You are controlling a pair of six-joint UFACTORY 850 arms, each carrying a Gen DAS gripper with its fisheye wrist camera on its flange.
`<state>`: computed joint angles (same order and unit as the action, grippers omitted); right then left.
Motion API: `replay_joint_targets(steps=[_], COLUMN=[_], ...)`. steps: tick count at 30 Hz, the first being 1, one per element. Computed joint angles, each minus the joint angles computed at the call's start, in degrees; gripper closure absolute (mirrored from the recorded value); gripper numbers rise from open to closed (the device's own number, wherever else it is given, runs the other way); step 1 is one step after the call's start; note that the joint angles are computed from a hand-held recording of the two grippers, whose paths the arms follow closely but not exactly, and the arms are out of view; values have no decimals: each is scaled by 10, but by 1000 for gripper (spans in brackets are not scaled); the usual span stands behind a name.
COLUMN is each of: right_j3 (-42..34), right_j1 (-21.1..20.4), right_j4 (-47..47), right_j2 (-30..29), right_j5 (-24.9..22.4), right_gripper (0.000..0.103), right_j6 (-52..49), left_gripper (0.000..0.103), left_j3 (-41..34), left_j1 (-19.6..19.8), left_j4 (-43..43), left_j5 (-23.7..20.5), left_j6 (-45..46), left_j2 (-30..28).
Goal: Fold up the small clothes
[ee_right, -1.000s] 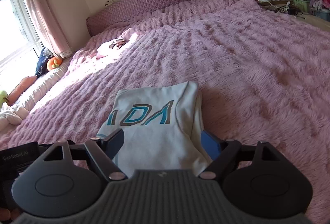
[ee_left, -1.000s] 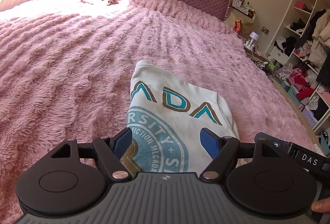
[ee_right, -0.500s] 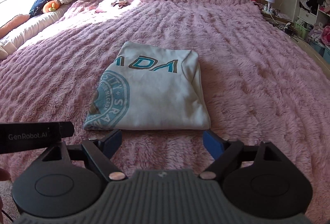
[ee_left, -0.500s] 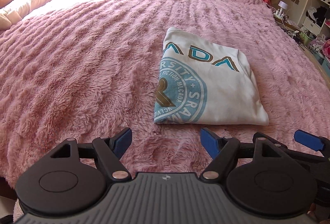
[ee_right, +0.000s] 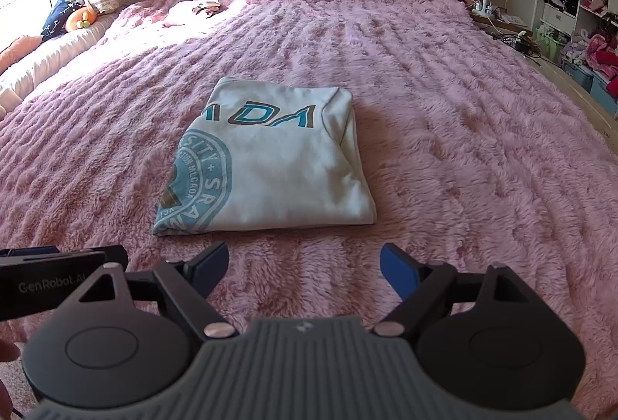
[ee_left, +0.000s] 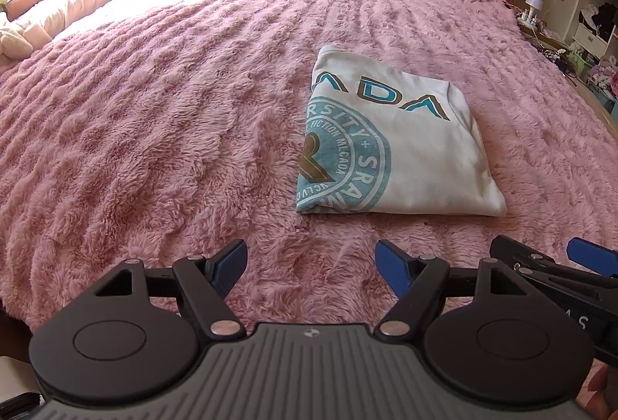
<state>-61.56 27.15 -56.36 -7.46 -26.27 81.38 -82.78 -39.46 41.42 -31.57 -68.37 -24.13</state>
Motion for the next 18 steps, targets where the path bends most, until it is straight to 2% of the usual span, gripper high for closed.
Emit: replay_joint_targets(steps=[12, 18], right_j3=[0, -1], right_j1=[1, -1], right_j4=[4, 7], right_j2=[-3, -5], right_j5=[-2, 0], right_gripper=[21, 21], right_j6=[-1, -6], left_gripper=[15, 15], left_j3=[-12, -26], left_j1=[2, 0], left_j4=[-35, -39], left_j5=[-4, -20], left_j6=[32, 43], left_j2=[-10, -19])
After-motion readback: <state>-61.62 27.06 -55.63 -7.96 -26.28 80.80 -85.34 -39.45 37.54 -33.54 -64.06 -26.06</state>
